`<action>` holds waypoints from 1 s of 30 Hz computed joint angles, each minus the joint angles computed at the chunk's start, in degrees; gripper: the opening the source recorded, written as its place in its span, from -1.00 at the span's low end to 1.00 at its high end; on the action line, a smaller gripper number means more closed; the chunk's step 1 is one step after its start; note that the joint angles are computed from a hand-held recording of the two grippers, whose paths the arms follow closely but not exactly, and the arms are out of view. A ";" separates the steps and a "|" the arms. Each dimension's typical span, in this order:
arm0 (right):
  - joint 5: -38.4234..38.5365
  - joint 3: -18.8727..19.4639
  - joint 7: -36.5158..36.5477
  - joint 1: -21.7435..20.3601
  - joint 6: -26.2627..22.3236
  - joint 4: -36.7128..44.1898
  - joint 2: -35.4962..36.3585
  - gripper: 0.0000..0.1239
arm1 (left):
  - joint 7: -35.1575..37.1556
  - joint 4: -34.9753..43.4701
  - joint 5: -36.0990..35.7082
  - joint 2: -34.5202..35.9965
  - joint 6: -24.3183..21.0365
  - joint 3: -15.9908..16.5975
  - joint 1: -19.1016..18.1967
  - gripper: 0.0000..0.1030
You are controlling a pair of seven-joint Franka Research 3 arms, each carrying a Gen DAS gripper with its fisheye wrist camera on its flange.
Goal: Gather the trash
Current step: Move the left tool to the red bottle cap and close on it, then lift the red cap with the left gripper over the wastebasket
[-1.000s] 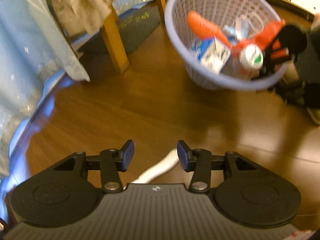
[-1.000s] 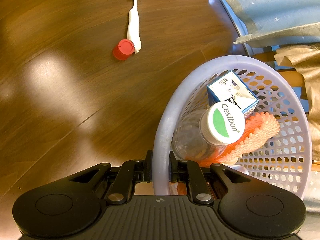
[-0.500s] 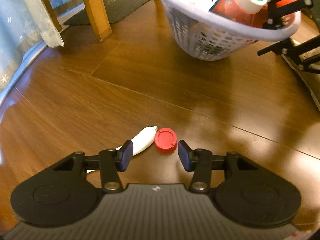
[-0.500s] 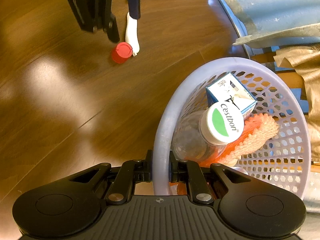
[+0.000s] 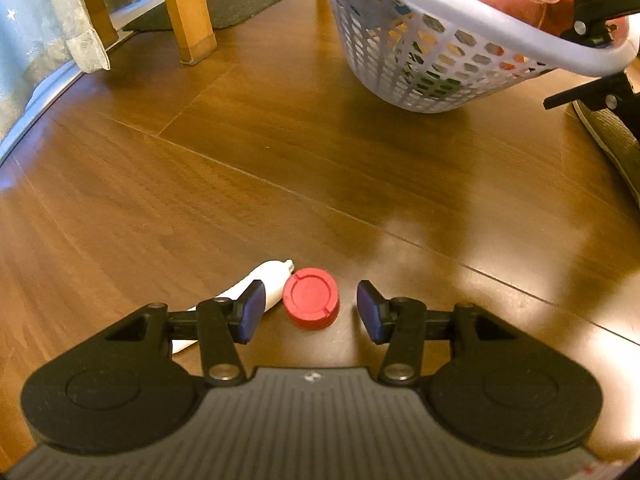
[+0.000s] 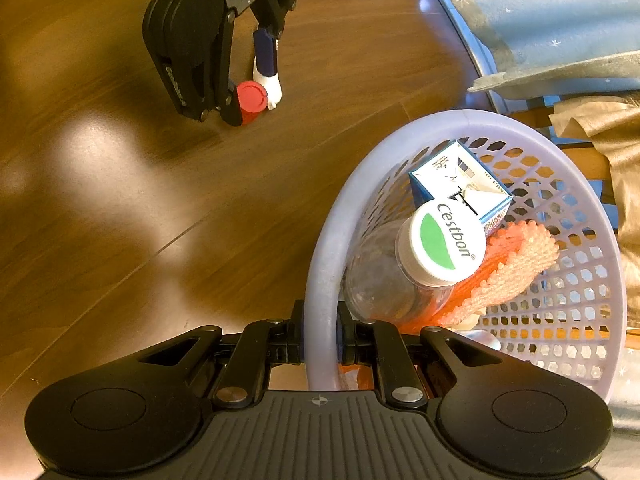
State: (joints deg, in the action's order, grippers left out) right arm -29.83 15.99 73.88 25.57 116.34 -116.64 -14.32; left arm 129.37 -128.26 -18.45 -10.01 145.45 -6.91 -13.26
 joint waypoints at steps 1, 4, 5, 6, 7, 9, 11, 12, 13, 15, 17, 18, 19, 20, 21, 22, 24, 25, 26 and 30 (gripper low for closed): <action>0.00 -0.03 -0.07 0.01 0.03 -0.05 -0.04 -0.84 | -0.12 0.05 0.15 0.19 0.19 -0.09 0.00 -0.14; -0.07 -0.03 -0.15 0.02 0.04 -0.09 -0.03 -0.84 | -0.31 0.29 0.67 0.61 0.04 -0.33 -0.03 -0.25; -0.06 -0.03 -0.12 0.04 0.08 -0.17 -0.08 -0.84 | -0.05 0.29 0.89 0.57 -0.14 -0.40 -0.06 -0.33; -0.06 -0.05 -0.13 0.03 0.13 -0.25 -0.13 -0.84 | 0.19 0.19 1.37 0.50 -0.12 -0.51 -0.05 -0.49; -0.06 -0.02 -0.12 0.03 0.09 -0.19 -0.09 -0.84 | 0.27 -0.01 1.78 0.26 -0.17 -0.59 -0.05 -0.49; -0.13 0.00 -0.09 0.02 0.11 -0.23 -0.09 -0.84 | 0.98 -0.33 1.59 -0.24 -0.55 -0.43 -0.26 -0.49; -0.11 -0.01 -0.10 0.04 0.11 -0.25 -0.10 -0.84 | 1.89 -0.68 0.88 -1.01 -0.90 -0.09 -0.51 -0.49; -0.11 -0.01 -0.16 0.03 0.11 -0.21 -0.06 -0.84 | 2.16 -0.69 0.57 -1.42 -1.33 0.08 -0.61 -0.49; -0.13 0.00 -0.10 0.04 0.11 -0.21 -0.06 -0.84 | 2.55 -0.63 0.19 -1.89 -1.88 0.31 -0.72 -0.49; -0.26 -0.07 -0.30 -0.07 0.12 0.25 0.42 -0.84 | 3.48 -0.28 -0.12 -2.83 -3.03 0.70 -0.89 -0.49; -0.26 -0.19 -0.29 -0.07 0.11 0.40 0.53 -0.84 | 4.44 0.52 -0.46 -3.60 -4.29 1.17 -0.99 -0.49; -0.29 -0.17 -0.28 -0.02 0.02 0.38 0.47 -0.84 | 4.81 1.08 -0.51 -3.85 -4.91 1.36 -0.98 -0.49; -0.27 -0.14 -0.17 0.03 -0.07 0.22 0.29 -0.84 | 5.10 1.80 -0.70 -4.06 -5.54 1.61 -0.93 -0.49; -0.30 -0.14 -0.18 0.04 -0.09 0.15 0.21 -0.84 | 5.12 2.47 -0.81 -4.30 -6.12 1.72 -0.87 -0.49; -0.32 -0.04 -0.07 0.08 -0.26 0.12 0.14 -0.84 | 5.26 3.27 -0.94 -4.49 -6.66 1.88 -0.80 -0.49; -0.28 -0.05 -0.07 0.09 -0.31 0.15 0.16 -0.84 | 5.49 4.17 -1.14 -4.61 -7.16 2.04 -0.76 -0.49; -0.10 -0.07 -0.13 0.11 -0.52 0.27 0.13 -0.84 | 6.07 6.20 -1.55 -4.66 -8.06 2.26 -0.71 -0.49; 0.04 -0.09 -0.10 0.11 -0.61 0.41 0.18 -0.84 | 6.40 7.31 -1.96 -4.61 -8.37 2.37 -0.73 -0.49; 0.13 -0.14 -0.17 0.08 -0.67 0.66 0.36 -0.84 | 6.59 8.49 -2.38 -4.43 -8.68 2.40 -0.76 -0.49; 0.48 -0.14 -0.04 0.19 -0.92 0.86 0.40 -0.84 | 7.84 14.15 -4.36 -2.97 -10.03 2.27 -0.91 -0.49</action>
